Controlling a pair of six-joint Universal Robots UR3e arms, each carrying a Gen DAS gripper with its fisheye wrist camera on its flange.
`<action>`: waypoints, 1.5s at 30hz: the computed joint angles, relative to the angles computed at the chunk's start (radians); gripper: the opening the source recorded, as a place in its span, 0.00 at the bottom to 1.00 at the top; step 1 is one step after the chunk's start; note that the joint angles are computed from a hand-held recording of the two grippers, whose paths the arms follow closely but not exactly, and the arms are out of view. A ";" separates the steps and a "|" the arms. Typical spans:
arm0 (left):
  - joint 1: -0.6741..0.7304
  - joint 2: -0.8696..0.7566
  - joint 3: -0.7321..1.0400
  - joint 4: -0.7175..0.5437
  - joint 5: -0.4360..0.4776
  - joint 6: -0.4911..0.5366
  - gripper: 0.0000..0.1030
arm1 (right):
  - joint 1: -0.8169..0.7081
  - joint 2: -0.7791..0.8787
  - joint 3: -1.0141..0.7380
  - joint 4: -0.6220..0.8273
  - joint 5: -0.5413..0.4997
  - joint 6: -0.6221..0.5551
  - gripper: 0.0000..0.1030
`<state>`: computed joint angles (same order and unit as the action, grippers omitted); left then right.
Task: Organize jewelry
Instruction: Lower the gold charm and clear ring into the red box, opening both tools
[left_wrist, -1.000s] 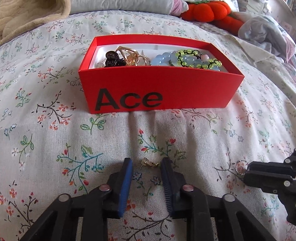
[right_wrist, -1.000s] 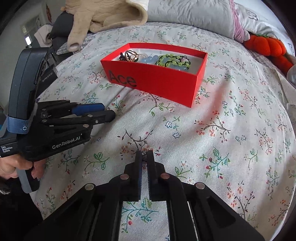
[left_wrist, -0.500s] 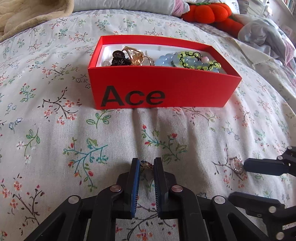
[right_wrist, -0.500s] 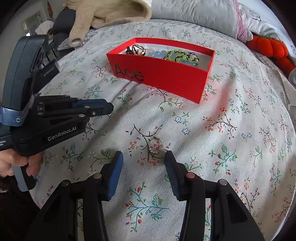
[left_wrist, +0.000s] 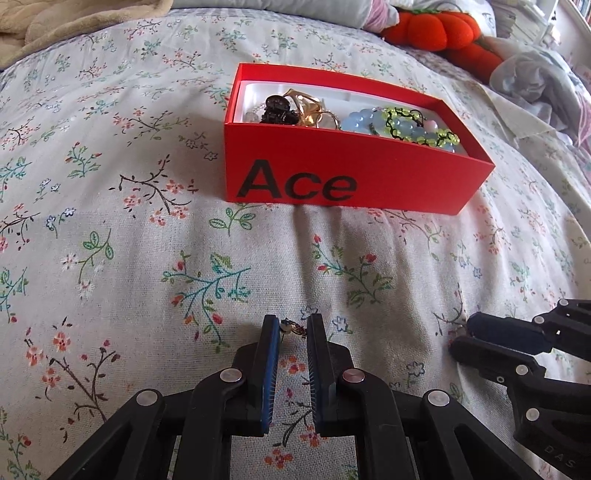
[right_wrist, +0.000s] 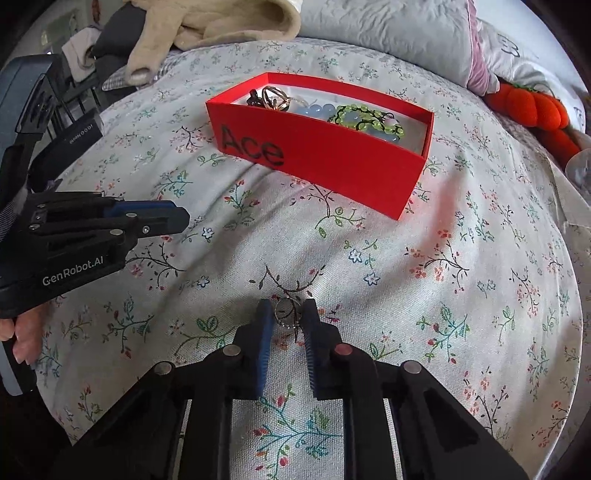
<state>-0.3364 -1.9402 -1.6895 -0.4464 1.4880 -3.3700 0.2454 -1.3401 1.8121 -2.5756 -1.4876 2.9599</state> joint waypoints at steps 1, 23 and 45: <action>0.001 0.004 -0.002 -0.003 -0.002 -0.001 0.09 | 0.004 0.002 -0.004 0.002 -0.006 0.002 0.16; 0.040 0.098 0.072 -0.082 -0.049 -0.031 0.09 | -0.034 -0.032 -0.187 0.088 0.078 0.129 0.15; 0.014 -0.192 0.513 -0.179 -0.056 -0.098 0.09 | -0.174 0.106 -0.438 0.200 0.167 0.211 0.15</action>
